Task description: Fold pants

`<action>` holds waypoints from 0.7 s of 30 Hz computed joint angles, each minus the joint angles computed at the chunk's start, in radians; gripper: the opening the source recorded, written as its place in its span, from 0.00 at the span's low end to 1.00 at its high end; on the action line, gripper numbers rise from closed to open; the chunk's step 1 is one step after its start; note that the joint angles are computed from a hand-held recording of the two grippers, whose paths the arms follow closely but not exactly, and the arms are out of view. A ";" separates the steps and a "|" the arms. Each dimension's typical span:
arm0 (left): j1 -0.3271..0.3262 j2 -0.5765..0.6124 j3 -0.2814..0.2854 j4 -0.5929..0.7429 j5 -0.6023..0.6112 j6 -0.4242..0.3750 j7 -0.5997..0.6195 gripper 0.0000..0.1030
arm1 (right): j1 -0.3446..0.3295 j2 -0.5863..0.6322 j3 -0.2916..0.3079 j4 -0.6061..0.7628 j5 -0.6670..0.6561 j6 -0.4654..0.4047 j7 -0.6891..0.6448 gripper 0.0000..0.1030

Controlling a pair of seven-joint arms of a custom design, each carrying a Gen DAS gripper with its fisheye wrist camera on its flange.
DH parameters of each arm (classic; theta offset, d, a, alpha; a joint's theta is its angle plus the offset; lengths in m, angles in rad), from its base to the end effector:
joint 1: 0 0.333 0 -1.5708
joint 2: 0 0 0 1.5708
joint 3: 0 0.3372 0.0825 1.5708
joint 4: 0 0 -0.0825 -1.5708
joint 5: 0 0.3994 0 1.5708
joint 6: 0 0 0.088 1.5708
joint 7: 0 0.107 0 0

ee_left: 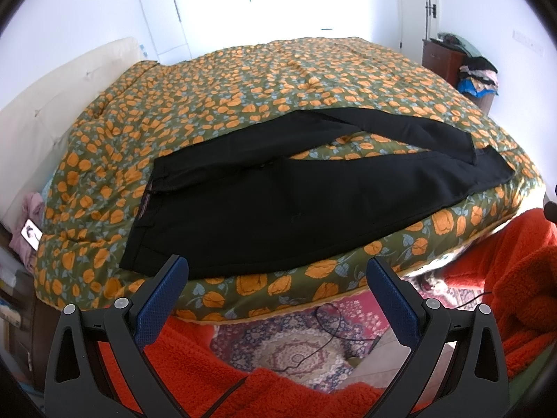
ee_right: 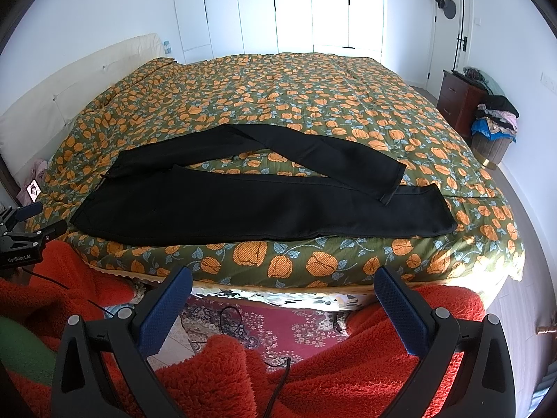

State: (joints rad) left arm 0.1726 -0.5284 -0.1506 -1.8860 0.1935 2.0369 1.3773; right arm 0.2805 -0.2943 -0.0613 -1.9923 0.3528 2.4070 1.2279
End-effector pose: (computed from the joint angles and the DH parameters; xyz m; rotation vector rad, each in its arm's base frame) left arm 0.4126 -0.0073 0.8014 -1.8954 1.5775 -0.4315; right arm 0.5125 0.1114 0.6870 -1.9884 1.3437 -0.3799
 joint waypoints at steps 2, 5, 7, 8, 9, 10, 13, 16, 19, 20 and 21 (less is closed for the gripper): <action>-0.003 0.002 0.000 0.000 -0.003 0.001 0.001 0.99 | -0.001 0.002 -0.001 0.002 0.002 0.002 0.004 1.00; -0.011 0.006 0.005 0.004 -0.015 -0.003 0.012 0.99 | -0.001 0.002 -0.003 0.002 0.011 0.009 0.003 1.00; -0.013 0.006 0.004 0.004 -0.016 -0.004 0.018 0.99 | -0.001 0.001 -0.003 0.001 0.013 0.013 0.002 1.00; -0.014 0.004 0.006 0.003 -0.018 -0.003 0.021 0.99 | -0.001 -0.001 -0.003 -0.002 0.012 0.014 0.000 1.00; -0.014 0.002 0.008 0.001 -0.019 -0.002 0.024 0.99 | 0.000 -0.001 -0.003 -0.002 0.013 0.016 -0.003 1.00; -0.013 0.002 0.007 0.001 -0.018 -0.002 0.024 0.99 | 0.001 -0.003 -0.003 -0.004 0.012 0.018 -0.005 1.00; -0.010 0.000 0.009 0.001 -0.022 -0.002 0.022 0.99 | 0.004 -0.006 -0.003 -0.009 0.012 0.022 -0.012 1.00; -0.009 -0.001 0.010 0.000 -0.024 -0.002 0.025 0.99 | 0.007 -0.007 -0.006 -0.010 0.018 0.023 -0.019 1.00; -0.012 0.001 0.013 0.002 -0.031 -0.006 0.035 0.99 | 0.009 -0.007 -0.006 -0.012 0.022 0.025 -0.024 1.00; -0.014 0.002 0.014 0.003 -0.035 -0.008 0.039 0.99 | 0.010 -0.007 -0.008 -0.012 0.025 0.026 -0.027 1.00; -0.016 0.003 0.016 0.005 -0.040 -0.010 0.043 0.99 | 0.012 -0.007 -0.009 -0.013 0.031 0.028 -0.031 1.00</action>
State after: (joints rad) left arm 0.1563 -0.5251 -0.1349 -1.8815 0.1535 2.0266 1.4204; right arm 0.2920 -0.3010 -0.0704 -2.0052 0.3840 2.4351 1.1965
